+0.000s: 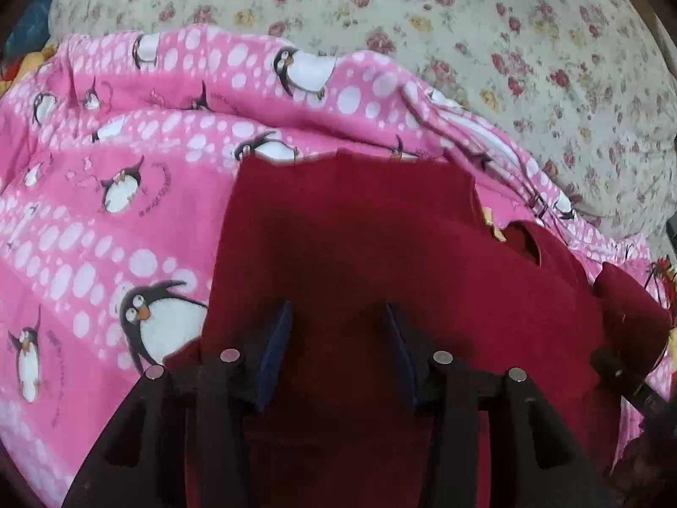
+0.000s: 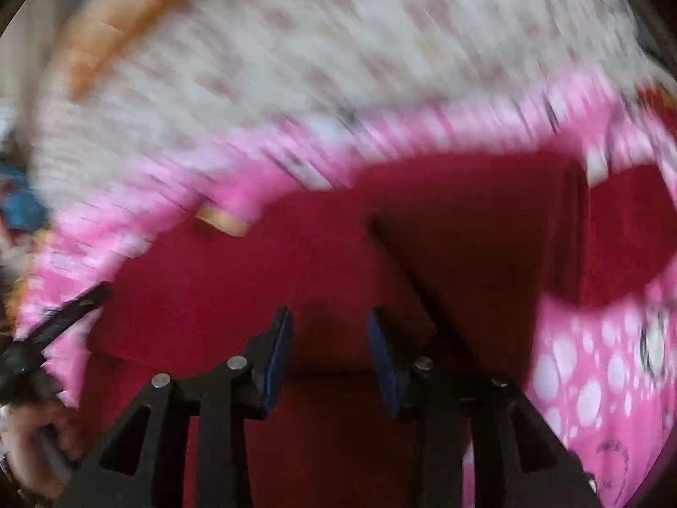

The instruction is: Fold small clothes

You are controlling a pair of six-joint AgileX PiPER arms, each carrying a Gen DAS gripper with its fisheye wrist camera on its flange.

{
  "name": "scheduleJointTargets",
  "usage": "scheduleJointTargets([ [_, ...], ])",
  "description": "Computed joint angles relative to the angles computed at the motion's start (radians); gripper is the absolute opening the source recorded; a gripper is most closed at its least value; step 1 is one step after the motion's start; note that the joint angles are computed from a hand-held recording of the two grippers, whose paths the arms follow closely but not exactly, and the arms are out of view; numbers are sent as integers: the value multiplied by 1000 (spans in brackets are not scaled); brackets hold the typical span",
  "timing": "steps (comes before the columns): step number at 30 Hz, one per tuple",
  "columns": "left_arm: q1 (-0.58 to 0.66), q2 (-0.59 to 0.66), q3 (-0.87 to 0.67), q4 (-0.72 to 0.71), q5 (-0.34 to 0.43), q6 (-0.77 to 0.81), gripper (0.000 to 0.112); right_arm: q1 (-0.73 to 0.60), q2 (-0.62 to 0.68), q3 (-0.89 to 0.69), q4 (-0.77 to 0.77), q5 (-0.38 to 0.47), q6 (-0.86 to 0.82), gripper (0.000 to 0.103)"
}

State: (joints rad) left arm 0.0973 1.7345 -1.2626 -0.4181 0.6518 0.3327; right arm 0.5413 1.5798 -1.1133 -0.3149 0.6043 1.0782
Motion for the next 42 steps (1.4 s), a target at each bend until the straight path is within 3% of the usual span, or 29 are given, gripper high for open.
scheduleJointTargets([
  [2,-15,-39,10,29,-41,-21,27,-11,-21,-1,16,-15,21,28],
  [4,-22,-74,39,-6,-127,20,27,34,-19,-23,-129,-22,83,32],
  [6,-39,-61,28,43,-155,-21,30,66,19,-58,-260,-28,127,39],
  [8,-35,7,-23,77,-89,-80,35,54,83,-107,-288,-22,103,47],
  [10,20,72,-63,-37,3,-23,36,4,154,-152,-156,11,23,50],
  [12,40,64,-66,-74,22,13,38,-23,138,-132,-101,-17,-27,50],
  [14,46,56,-65,-75,35,15,38,-10,125,-150,-95,8,-41,50],
  [19,22,-22,2,-54,5,28,38,59,-77,-28,-382,-6,245,51],
  [20,15,-36,12,-59,6,43,38,79,-106,-18,-465,47,318,54],
  [22,10,-72,46,-86,12,97,38,135,-155,0,-630,240,435,67],
  [24,4,-99,71,-137,42,162,38,160,-197,42,-737,424,474,70],
  [26,4,-117,85,-201,93,250,38,106,-263,111,-762,481,437,70],
  [28,-8,-131,97,-213,107,275,38,0,-343,205,-755,400,409,70],
  [30,-28,-136,104,-209,110,280,38,-143,-414,290,-707,263,364,67],
  [32,-41,-124,94,-203,119,267,38,-315,-444,340,-583,100,239,56],
  [35,-46,-109,78,-199,125,239,38,-460,-440,385,-443,-30,86,47],
  [40,-36,-99,72,-214,130,233,38,-482,-407,375,-339,-118,-38,44],
  [42,-36,-100,75,-214,127,233,38,-465,-390,363,-341,-82,-37,38],
])
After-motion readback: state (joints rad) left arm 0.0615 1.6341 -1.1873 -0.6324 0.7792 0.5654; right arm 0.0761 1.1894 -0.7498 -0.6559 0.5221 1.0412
